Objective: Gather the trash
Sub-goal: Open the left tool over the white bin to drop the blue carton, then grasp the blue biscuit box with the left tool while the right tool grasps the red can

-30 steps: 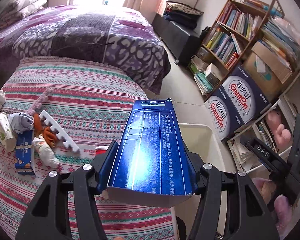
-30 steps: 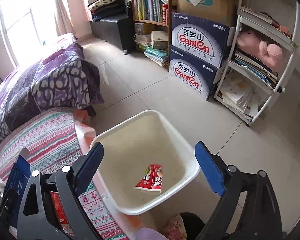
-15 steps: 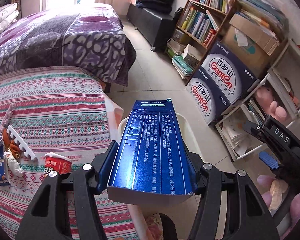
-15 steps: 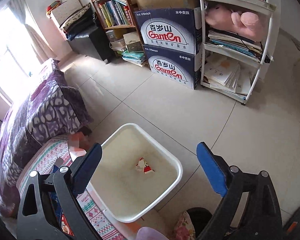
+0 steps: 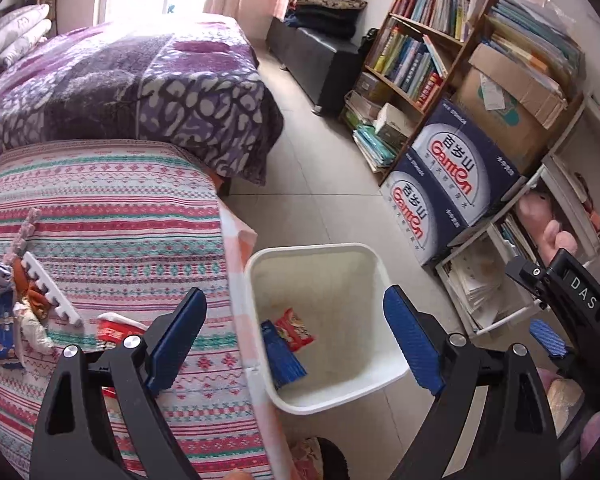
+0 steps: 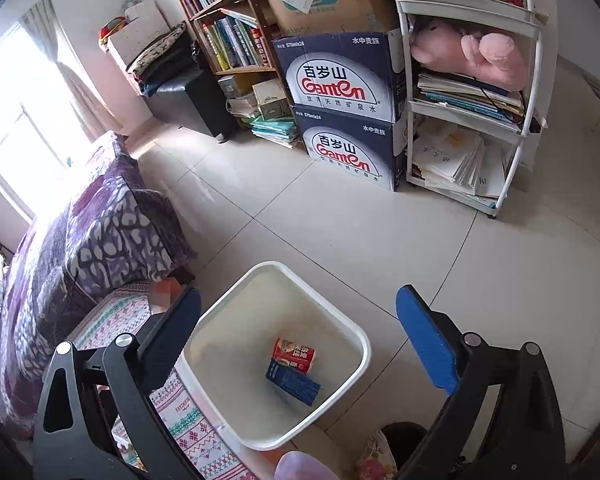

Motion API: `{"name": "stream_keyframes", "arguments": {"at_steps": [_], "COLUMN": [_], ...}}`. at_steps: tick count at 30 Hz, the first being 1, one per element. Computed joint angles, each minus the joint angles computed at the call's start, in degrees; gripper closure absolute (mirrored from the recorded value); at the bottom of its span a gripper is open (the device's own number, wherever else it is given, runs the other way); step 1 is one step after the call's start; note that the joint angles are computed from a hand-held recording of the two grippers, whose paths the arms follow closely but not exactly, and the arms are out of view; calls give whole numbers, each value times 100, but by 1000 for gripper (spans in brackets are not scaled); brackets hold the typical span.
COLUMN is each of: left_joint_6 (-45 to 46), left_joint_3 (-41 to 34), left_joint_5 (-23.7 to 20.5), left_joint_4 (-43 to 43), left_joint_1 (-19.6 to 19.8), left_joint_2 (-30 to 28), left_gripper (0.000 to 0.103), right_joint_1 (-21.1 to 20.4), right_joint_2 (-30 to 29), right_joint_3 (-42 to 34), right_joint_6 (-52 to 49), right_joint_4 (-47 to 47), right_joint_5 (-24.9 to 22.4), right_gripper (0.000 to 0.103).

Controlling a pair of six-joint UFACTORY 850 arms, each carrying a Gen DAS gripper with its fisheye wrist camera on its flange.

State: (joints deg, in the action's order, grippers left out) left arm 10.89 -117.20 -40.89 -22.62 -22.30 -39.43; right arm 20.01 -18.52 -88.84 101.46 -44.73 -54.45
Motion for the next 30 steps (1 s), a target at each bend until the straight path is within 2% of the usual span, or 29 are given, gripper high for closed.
{"name": "stream_keyframes", "arguments": {"at_steps": [6, 12, 16, 20, 23, 26, 30], "left_joint_6": [-693, -1776, -2184, -2253, -2220, -2203, -1909], "left_joint_3": [598, 622, 332, -195, -576, -820, -1039], "left_joint_5": [558, 370, -218, -1191, -1788, -2068, -2447], "left_joint_4": [936, 2347, 2637, 2787, 2805, 2818, 2393], "left_joint_1": [259, 611, 972, 1319, 1554, 1739, 1923], "left_joint_2": [339, 235, -33, -526, -892, -1130, -1401], "left_gripper": [15, 15, 15, 15, 15, 15, 15], "right_joint_1": [305, 512, 632, 704, 770, 805, 851], "right_joint_2": [-610, -1229, -1703, -2043, -2494, -2848, -3341], "right_joint_3": [-722, -1498, -2090, -2509, -3096, -3575, -4230], "right_joint_6": [-649, -1186, -1693, -2108, -2651, -3012, -3489], "right_joint_4": [63, 416, 739, 1040, 1519, 1863, 2232], "right_joint_5": [-299, -382, -486, -580, -711, -837, -1115], "right_gripper": [7, 7, 7, 7, 7, 7, 7]}}
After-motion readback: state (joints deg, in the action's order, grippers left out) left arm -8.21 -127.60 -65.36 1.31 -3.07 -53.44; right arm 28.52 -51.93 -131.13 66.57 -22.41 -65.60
